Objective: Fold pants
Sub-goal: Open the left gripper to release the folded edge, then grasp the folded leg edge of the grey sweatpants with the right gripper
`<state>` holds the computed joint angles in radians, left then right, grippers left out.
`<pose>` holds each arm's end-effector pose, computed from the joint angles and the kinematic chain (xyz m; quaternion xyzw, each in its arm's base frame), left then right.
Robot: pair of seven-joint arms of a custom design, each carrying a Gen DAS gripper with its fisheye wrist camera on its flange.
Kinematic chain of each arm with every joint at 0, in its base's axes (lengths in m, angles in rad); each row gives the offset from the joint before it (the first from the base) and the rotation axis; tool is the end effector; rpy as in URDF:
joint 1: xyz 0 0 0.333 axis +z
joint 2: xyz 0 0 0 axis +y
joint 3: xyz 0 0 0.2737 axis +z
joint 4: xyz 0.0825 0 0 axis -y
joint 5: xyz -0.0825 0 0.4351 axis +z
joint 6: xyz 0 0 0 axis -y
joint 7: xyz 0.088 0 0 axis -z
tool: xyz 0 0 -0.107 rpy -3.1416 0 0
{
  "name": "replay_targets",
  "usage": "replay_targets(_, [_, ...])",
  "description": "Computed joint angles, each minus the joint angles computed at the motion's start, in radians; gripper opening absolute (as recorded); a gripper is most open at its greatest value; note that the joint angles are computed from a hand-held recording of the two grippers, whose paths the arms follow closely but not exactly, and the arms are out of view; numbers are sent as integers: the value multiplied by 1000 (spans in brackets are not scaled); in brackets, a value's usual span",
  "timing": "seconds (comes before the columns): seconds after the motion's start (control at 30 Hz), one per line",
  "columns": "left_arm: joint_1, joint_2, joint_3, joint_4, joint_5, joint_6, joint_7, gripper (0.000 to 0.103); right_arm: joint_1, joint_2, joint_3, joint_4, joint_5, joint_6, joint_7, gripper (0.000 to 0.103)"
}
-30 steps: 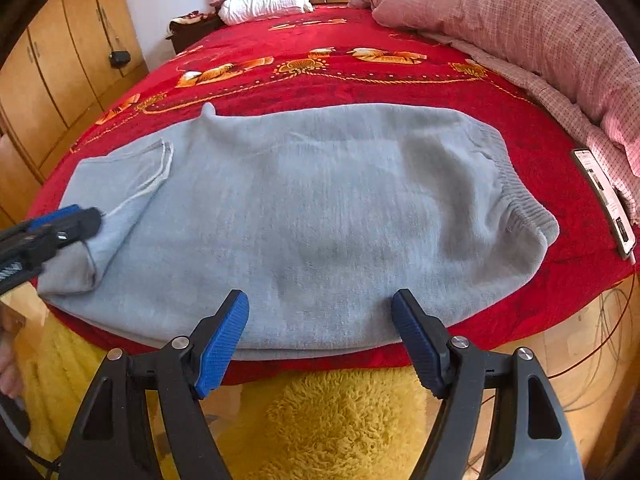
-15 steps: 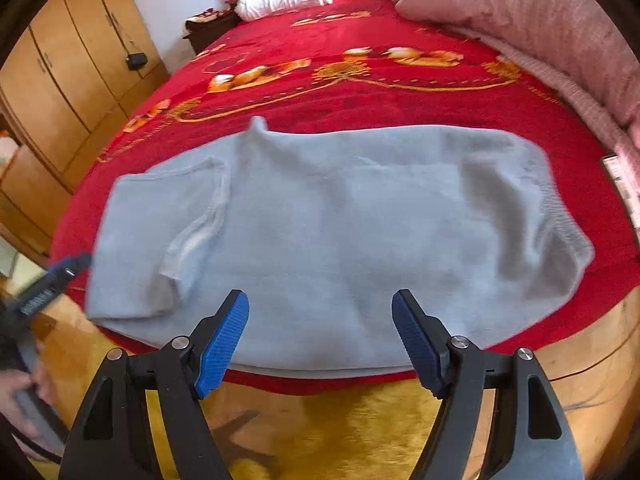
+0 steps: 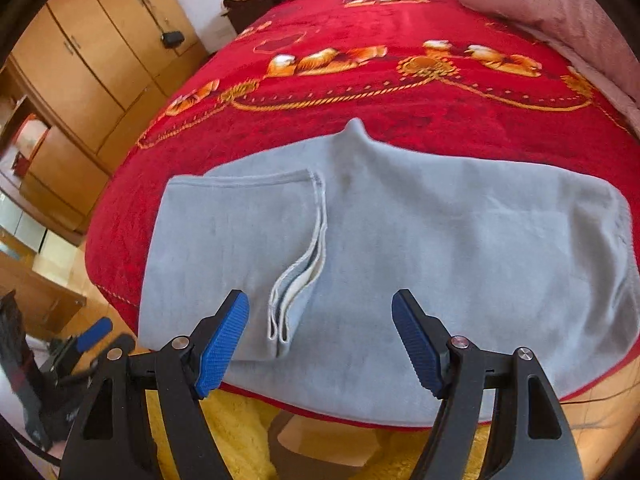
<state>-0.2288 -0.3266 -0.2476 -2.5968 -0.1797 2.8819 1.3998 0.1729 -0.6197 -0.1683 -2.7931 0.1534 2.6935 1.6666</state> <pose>0.4594 -0.2206 0.3600 -0.6195 0.7260 -0.2708 0.1254 0.4431 0.0068 0.3720 -0.6072 0.7480 -0.0922 0.2516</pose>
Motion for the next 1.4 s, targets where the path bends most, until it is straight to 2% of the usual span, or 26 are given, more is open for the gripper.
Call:
replay_targets(0.13, [-89, -8, 69, -15, -125, 4, 121, 76, 21, 44, 4, 24, 3, 3, -15, 77])
replay_targets(0.3, [-102, 21, 61, 7, -173, -13, 187, 76, 48, 111, -5, 67, 38, 10, -41, 76])
replay_targets(0.4, [-96, 41, 44, 22, -172, -28, 202, 76, 84, 143, -41, 91, 108, 7, -100, 71])
replay_targets(0.47, [-65, 59, 12, 34, -126, -25, 161, 76, 90, 164, -42, 106, 143, 13, -123, 70])
replay_targets(0.57, [30, 74, -65, 47, 54, -36, -8, 76, 80, 186, -23, 122, 159, 23, -139, 70])
replay_targets(0.6, [35, 76, -64, 49, 77, -39, -33, 76, 77, 189, -19, 124, 164, 25, -142, 69])
replay_targets(0.7, [-14, 83, 1, 49, -5, -43, 17, 76, 70, 192, -9, 120, 173, 32, -148, 68])
replay_targets(0.73, [-17, 88, 6, 54, -13, -47, 19, 77, 67, 191, -6, 116, 172, 34, -149, 68])
replay_targets(1.03, [-2, 86, -8, 43, 39, -32, -18, 77, 57, 174, 0, 96, 157, 44, -140, 64])
replay_targets(1.17, [-31, 87, 23, 39, -27, -33, 30, 77, 73, 193, -4, 116, 170, 45, -151, 44])
replay_targets(1.23, [-56, 84, 50, 43, -99, -47, 90, 77, 54, 194, 21, 120, 132, 37, -139, 35])
replay_targets(1.3, [-70, 73, 66, 42, -156, -57, 142, 77, 22, 179, 54, 115, 70, 30, -106, 13])
replay_targets(1.37, [-84, 52, 81, 32, -210, -54, 201, 77, 34, 144, 34, 100, 74, 29, -117, 6])
replay_targets(1.4, [-89, 43, 87, 27, -232, -54, 229, 77, 42, 129, 21, 94, 84, 32, -123, 6])
